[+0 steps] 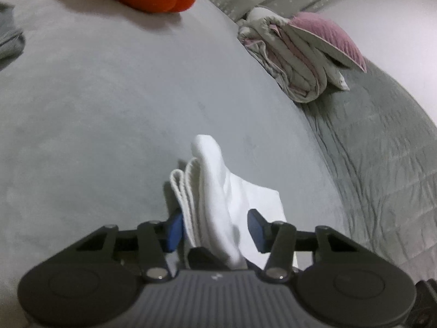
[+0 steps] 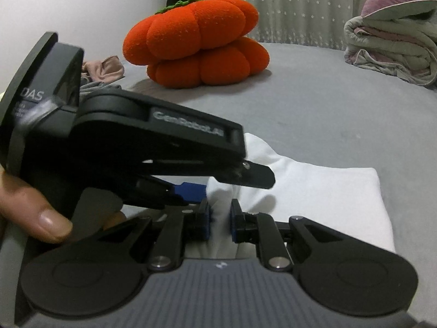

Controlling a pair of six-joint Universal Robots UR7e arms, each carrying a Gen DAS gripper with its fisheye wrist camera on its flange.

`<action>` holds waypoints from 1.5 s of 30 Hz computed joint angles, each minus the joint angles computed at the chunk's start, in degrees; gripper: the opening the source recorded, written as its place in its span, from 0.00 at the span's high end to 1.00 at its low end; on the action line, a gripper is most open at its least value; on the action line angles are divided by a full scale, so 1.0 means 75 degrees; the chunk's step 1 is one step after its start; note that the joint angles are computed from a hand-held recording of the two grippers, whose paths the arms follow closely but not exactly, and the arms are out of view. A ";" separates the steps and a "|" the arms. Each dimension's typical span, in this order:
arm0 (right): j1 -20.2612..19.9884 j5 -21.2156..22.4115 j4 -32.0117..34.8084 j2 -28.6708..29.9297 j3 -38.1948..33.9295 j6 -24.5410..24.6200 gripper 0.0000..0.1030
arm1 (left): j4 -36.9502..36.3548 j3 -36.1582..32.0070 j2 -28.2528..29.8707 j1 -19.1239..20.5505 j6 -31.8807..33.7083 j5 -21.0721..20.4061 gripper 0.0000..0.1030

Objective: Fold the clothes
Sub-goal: 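Pinch the garment fold with the right gripper while the left gripper pinches its end, then hold the folded white garment end with both grippers pinched side by side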

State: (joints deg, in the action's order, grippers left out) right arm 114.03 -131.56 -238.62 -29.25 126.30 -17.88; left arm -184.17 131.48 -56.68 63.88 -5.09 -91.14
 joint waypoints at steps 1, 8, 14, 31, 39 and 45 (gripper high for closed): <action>-0.0011 0.0042 -0.0051 0.0017 0.0016 -0.0039 0.84 | 0.0032 0.0024 -0.0034 -0.0065 0.0113 0.0131 0.56; -0.0218 0.0661 0.0660 -0.0509 0.0412 0.0252 0.65 | 0.0306 0.0025 -0.0197 -0.0129 0.0512 0.0606 0.81; -0.0443 0.2025 0.2707 -0.2928 0.1718 0.1349 0.50 | 0.0215 0.0131 -0.0250 -0.0265 0.0539 0.0817 0.80; -0.3002 0.3846 0.1436 -0.3434 0.2737 0.2932 0.44 | -0.0495 0.0581 -0.0219 -0.0788 0.0872 0.1663 0.77; -0.2878 0.3721 0.0990 -0.3039 0.2595 0.2987 0.46 | -0.0661 0.0671 -0.0160 -0.1070 0.0824 0.2122 0.77; -0.2828 0.3449 0.0627 -0.2839 0.2570 0.3148 0.59 | -0.0711 0.0723 -0.0165 -0.1159 0.0885 0.2279 0.76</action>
